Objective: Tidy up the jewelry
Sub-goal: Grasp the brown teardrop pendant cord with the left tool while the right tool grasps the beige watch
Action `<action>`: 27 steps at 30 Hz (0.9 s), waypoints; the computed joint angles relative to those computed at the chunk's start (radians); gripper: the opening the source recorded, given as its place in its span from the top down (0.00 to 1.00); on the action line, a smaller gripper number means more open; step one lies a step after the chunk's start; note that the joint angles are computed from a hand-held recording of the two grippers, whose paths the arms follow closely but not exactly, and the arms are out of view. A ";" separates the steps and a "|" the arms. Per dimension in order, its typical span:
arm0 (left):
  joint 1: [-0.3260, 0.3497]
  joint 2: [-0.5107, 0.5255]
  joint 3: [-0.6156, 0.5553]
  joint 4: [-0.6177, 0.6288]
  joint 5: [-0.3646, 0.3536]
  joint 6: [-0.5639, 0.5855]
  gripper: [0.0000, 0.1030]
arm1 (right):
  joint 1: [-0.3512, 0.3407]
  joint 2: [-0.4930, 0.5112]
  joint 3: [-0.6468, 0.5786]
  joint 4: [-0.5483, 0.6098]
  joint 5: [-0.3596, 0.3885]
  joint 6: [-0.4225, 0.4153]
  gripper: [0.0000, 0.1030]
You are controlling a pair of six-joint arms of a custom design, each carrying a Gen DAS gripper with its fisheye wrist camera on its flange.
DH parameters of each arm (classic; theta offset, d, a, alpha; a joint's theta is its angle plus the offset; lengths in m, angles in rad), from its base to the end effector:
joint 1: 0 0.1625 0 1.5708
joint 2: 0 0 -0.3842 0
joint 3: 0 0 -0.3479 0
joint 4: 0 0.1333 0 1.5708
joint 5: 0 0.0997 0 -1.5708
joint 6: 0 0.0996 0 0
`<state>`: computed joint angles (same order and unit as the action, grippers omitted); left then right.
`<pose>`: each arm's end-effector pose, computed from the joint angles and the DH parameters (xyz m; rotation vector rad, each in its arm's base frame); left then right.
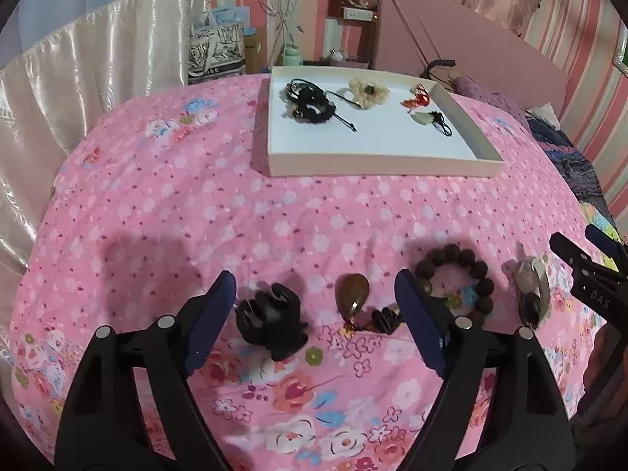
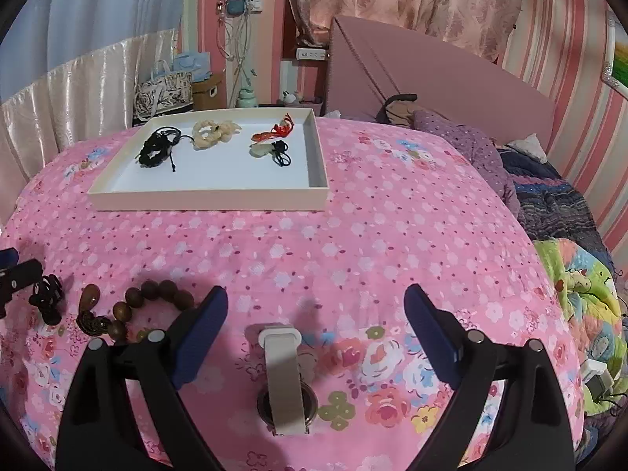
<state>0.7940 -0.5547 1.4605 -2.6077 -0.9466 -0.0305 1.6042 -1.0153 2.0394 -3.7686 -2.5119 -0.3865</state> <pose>-0.3195 -0.5983 0.0240 0.8882 2.4185 -0.4819 0.0687 -0.4741 0.2610 -0.2238 -1.9170 1.0336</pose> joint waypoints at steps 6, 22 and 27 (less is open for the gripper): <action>-0.006 0.004 0.016 0.016 -0.024 0.001 0.25 | -0.006 -0.018 0.027 0.023 0.000 0.024 0.11; -0.009 0.044 0.031 0.058 -0.063 -0.019 0.46 | -0.019 -0.018 0.040 0.142 -0.031 0.074 0.13; -0.005 0.070 0.010 0.059 -0.069 -0.014 0.47 | -0.036 -0.026 0.044 0.191 0.003 0.097 0.30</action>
